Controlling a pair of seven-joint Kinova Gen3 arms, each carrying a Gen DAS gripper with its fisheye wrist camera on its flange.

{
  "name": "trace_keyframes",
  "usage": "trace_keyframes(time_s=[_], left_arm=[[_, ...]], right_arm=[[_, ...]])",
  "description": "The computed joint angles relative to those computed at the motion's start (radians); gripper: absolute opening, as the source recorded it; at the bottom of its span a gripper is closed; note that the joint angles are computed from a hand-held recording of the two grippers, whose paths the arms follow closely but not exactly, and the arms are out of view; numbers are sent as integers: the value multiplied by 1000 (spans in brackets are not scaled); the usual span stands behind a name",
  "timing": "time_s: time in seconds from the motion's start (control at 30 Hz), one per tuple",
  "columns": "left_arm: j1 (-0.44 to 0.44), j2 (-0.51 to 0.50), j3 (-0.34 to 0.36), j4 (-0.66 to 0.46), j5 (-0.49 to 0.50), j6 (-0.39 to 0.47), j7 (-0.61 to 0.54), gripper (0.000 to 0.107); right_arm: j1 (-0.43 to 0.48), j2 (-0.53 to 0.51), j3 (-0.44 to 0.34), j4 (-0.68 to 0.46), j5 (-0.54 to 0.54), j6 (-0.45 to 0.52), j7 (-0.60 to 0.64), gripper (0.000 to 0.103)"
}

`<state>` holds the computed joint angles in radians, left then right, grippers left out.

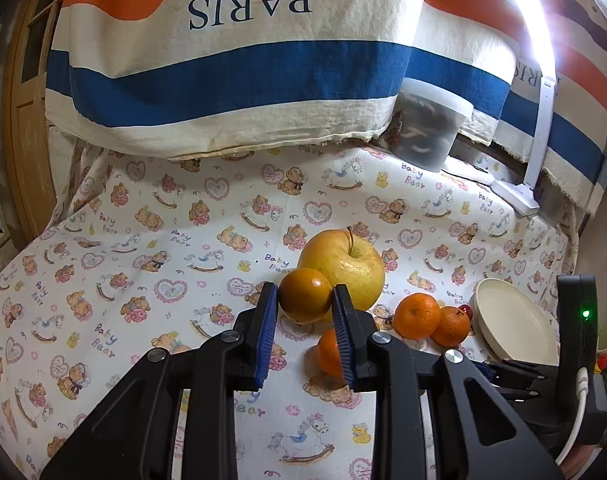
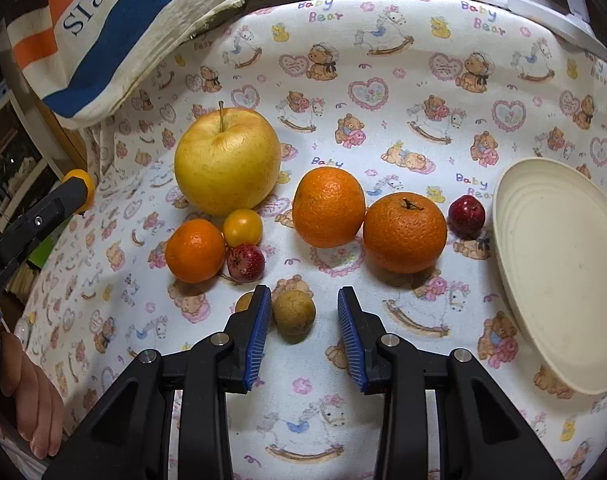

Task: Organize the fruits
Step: 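Lift the kumquat with the left tool while the right tool closes on a brown longan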

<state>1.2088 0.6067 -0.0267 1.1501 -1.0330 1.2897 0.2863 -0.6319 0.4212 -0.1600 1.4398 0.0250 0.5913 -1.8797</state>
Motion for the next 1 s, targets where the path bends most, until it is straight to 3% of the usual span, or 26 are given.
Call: trace_keyframes(time_s=[0.13, 0.27, 0.57, 0.8, 1.0], left_arm=[[1, 6, 0, -6, 1, 5, -8, 27], [4, 4, -4, -3, -3, 6, -3, 27], [5, -1, 1, 5, -12, 7, 7, 27], [13, 10, -1, -17, -15, 26, -11, 27], [10, 18, -6, -27, -4, 33, -21, 27]], right_arm=[[72, 6, -59, -4, -85, 12, 81, 23], [69, 2, -50, -2, -113, 23, 101, 22], [-41, -28, 46, 16, 52, 45, -42, 22], [-10, -25, 16, 11, 63, 61, -30, 22], [-41, -16, 34, 0, 106, 61, -67, 22]])
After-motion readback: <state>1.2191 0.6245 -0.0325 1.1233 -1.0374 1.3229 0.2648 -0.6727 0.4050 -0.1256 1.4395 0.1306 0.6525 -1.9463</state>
